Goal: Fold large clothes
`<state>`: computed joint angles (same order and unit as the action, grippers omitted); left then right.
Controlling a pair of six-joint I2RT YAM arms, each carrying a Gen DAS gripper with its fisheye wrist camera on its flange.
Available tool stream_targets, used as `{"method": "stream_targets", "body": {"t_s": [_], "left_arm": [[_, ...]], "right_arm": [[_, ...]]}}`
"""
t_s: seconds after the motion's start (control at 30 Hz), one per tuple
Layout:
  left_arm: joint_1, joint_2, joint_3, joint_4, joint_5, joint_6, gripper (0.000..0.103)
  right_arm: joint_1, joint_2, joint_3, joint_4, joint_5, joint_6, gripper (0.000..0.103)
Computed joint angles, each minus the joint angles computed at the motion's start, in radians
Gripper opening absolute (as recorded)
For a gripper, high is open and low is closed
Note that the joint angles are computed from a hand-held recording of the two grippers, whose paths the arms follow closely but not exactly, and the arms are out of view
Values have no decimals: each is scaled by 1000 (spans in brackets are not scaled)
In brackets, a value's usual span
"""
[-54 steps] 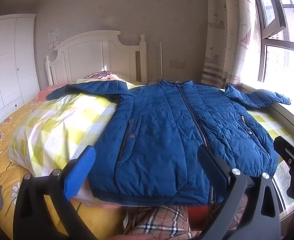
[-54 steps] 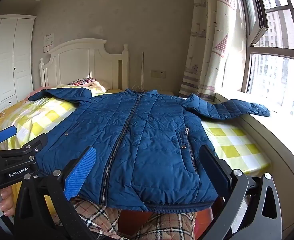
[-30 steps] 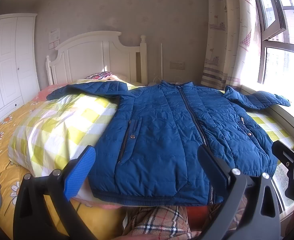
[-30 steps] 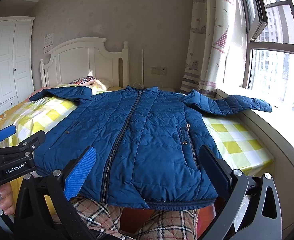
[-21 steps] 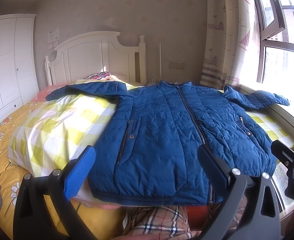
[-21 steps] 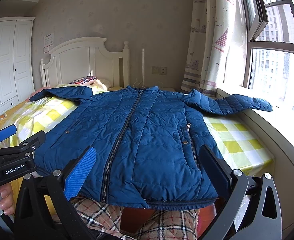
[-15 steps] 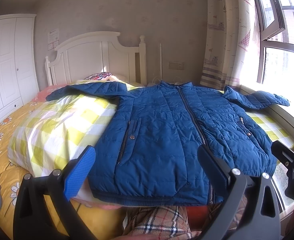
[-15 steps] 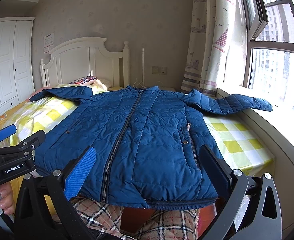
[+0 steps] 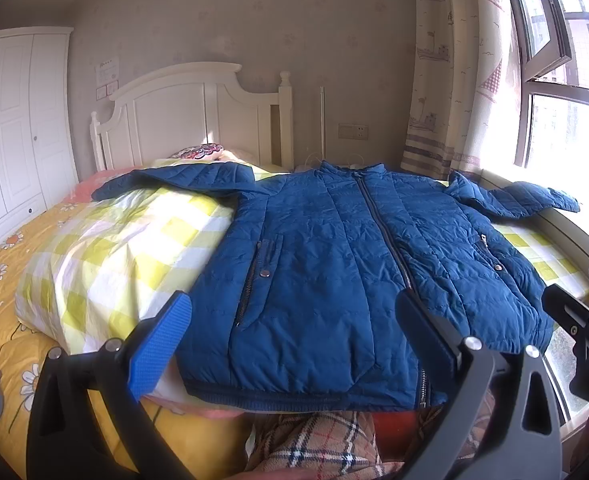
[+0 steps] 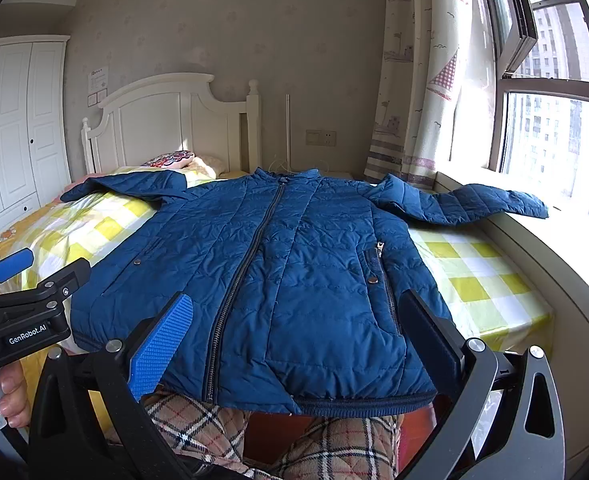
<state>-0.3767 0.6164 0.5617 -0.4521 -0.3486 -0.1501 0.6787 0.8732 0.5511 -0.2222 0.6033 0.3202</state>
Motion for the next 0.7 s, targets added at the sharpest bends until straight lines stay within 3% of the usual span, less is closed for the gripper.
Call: {"method": "stream_targets", "body": {"t_s": [0.7], "left_arm": [[-3, -2, -1, -1, -3, -2, 101]], "right_arm": [[-3, -7, -4, -5, -5, 4, 99]]}}
